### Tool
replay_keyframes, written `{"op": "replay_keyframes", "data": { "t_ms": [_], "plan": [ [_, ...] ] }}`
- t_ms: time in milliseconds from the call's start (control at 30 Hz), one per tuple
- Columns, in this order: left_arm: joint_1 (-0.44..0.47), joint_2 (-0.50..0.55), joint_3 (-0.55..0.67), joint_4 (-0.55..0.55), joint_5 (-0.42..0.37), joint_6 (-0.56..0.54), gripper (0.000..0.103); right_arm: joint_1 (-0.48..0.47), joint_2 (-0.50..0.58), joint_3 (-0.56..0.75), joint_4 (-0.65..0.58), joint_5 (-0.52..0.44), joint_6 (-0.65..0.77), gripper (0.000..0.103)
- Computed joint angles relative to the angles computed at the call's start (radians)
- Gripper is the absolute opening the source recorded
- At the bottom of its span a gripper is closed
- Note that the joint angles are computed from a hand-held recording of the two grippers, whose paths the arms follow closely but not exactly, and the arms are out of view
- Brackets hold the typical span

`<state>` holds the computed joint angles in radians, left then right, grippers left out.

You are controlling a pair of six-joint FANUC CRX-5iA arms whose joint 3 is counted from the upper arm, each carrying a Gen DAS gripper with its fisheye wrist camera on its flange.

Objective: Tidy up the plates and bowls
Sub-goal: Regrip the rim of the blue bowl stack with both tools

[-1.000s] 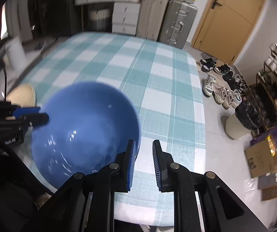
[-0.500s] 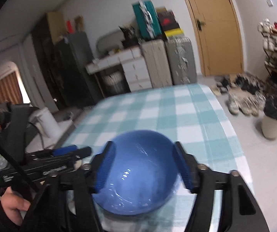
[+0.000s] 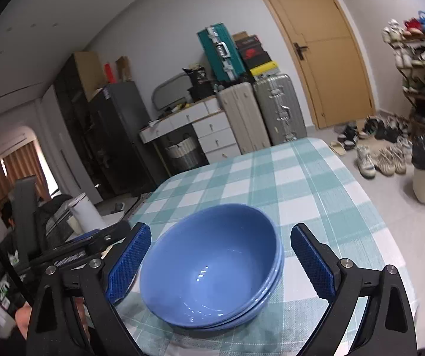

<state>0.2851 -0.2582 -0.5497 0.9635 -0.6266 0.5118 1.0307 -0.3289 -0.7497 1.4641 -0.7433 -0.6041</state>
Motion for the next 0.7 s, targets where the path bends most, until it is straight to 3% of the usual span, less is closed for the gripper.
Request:
{"op": "replay_keyframes", "data": {
  "t_ms": [100,233,467,700],
  "plan": [
    [-0.004,-0.001,0.0,-0.021,0.001,-0.002,0.103,0.005,0.013,0.008,-0.012,-0.025,0.002,0.097],
    [-0.006,0.023,0.045,-0.135,-0.037,0.055,0.103,0.023,0.04,0.035,-0.052,-0.04,0.07,0.097],
    [0.031,0.081,0.107,-0.199,-0.152,0.195,0.103,0.018,0.048,0.041,-0.096,-0.026,0.102,0.097],
    [0.029,0.079,0.102,-0.223,-0.115,0.243,0.103,-0.003,0.017,0.016,-0.113,-0.005,0.041,0.097]
  ]
}}
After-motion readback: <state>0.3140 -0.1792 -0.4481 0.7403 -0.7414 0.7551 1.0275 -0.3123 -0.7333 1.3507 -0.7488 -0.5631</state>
